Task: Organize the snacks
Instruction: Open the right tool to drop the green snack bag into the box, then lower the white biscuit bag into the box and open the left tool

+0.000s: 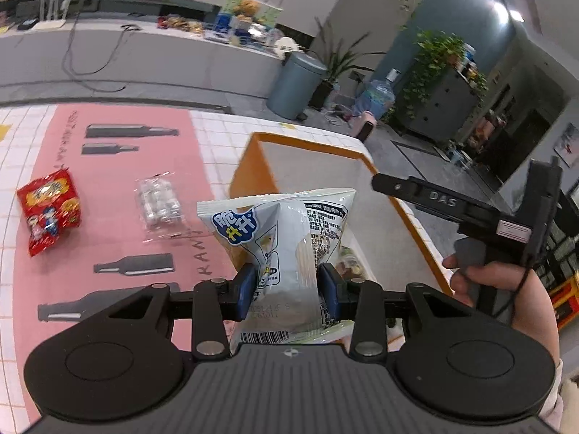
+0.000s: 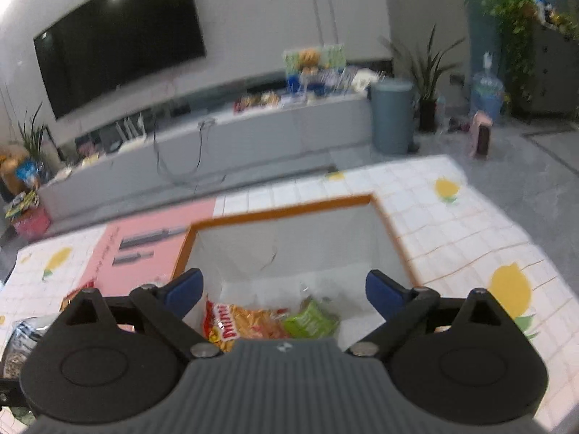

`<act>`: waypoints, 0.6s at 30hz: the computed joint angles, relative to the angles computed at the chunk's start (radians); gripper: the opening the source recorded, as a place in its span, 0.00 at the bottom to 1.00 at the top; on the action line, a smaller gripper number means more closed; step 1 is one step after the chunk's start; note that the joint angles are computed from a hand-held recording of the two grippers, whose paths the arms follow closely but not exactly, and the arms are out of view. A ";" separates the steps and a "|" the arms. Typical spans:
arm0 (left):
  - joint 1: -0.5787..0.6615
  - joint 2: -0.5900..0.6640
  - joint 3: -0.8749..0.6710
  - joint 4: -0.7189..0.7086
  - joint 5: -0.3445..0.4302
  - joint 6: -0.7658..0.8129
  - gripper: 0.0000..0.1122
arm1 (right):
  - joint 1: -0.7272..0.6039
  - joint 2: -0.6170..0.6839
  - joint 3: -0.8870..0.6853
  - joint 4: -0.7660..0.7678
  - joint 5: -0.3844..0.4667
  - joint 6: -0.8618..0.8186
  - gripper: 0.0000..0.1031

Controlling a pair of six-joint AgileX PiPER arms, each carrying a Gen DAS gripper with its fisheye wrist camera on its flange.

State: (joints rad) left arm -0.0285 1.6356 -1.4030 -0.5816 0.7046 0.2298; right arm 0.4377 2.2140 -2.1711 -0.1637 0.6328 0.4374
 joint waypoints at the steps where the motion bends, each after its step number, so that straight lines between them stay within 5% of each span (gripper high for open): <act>1: -0.014 0.003 -0.013 0.017 0.002 -0.019 0.39 | -0.003 -0.045 0.080 -0.040 -0.043 0.057 0.93; 5: -0.078 0.040 -0.088 0.098 0.005 -0.143 0.39 | -0.043 -0.167 0.296 -0.089 -0.152 0.200 0.93; 12: -0.198 0.165 -0.250 0.194 0.027 -0.279 0.39 | -0.103 -0.247 0.434 -0.118 -0.229 0.275 0.93; 15: -0.235 0.240 -0.333 0.195 0.027 -0.304 0.39 | -0.142 -0.273 0.486 -0.038 -0.284 0.257 0.93; 18: -0.297 0.365 -0.512 0.354 0.084 -0.458 0.39 | -0.175 -0.301 0.537 0.049 -0.341 0.221 0.93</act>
